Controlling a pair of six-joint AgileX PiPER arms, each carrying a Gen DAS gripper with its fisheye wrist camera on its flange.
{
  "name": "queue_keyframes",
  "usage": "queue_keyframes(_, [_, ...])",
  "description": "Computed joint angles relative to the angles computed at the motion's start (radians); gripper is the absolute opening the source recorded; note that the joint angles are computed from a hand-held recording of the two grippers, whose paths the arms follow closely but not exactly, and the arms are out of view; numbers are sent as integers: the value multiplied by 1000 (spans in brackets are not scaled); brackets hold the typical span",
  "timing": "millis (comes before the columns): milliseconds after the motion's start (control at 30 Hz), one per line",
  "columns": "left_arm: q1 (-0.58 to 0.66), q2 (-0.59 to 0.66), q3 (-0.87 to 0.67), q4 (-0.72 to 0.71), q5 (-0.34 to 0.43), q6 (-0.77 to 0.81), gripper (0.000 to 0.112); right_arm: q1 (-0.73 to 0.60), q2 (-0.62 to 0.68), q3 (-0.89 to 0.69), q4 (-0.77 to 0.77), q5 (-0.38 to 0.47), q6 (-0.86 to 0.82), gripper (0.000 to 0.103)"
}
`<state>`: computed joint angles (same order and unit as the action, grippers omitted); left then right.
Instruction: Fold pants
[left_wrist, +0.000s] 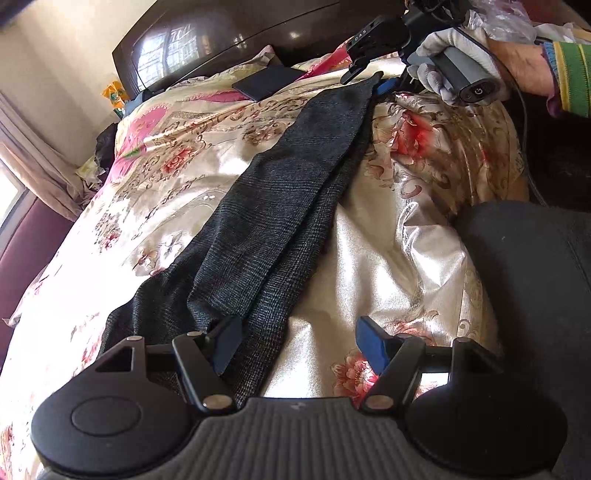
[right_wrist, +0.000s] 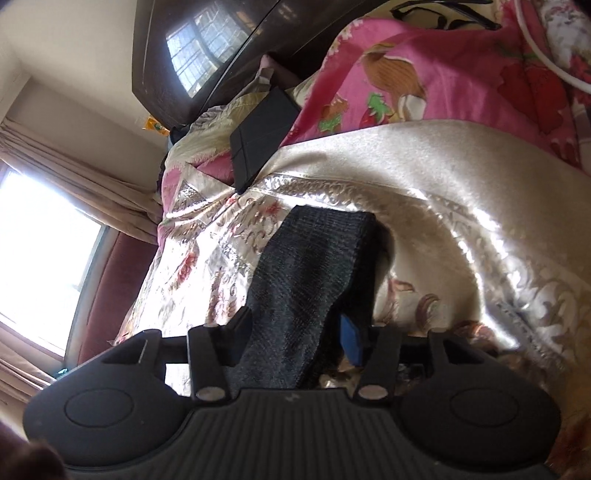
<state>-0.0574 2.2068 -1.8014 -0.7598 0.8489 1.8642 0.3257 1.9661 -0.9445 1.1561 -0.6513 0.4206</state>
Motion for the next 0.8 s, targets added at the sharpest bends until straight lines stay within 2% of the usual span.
queue_keyframes(167, [18,21,-27,-16,13,-18,82,17,19,-26,59,33,-74,50])
queue_keyframes(267, [18,34,-44,-14,15,-41,82,-33,53,-34,-66,43,66,48])
queue_keyframes(333, [17,31,-41,-17,6,-42,82,-53,91,-58,-78,28,117,35])
queue_keyframes(367, [17,27,-36,-18,0,-40,82,-61,101,-66,-69,31,139,14])
queue_keyframes(400, [18,23,-33,-18,-1,-41,82,-66,104,-58,-99,27,191,8])
queue_keyframes(467, [18,23,-42,-11,4,-45,82,-61,93,-7,-189,-38,342,7])
queue_keyframes(500, [15,24,-47,-13,0,-38,82,-59,74,19,-212,-65,361,7])
queue_keyframes(600, [-3,32,-64,-33,-22,-31,82,-56,-7,64,-177,-105,246,7])
queue_keyframes(667, [-15,52,-92,-41,-21,-65,82,-60,-38,53,-51,-106,58,6])
queue_keyframes(700, [-21,69,-112,-34,-15,-88,83,-84,-31,33,19,-63,-42,7])
queue_keyframes(733, [-28,86,-127,-15,-20,-109,83,-124,-13,6,91,20,-142,9])
queue_keyframes(767, [-34,95,-127,8,-41,-124,83,-158,3,-24,180,98,-242,8])
queue_keyframes(800, [-34,97,-116,21,-65,-127,83,-166,-11,-31,240,136,-305,11])
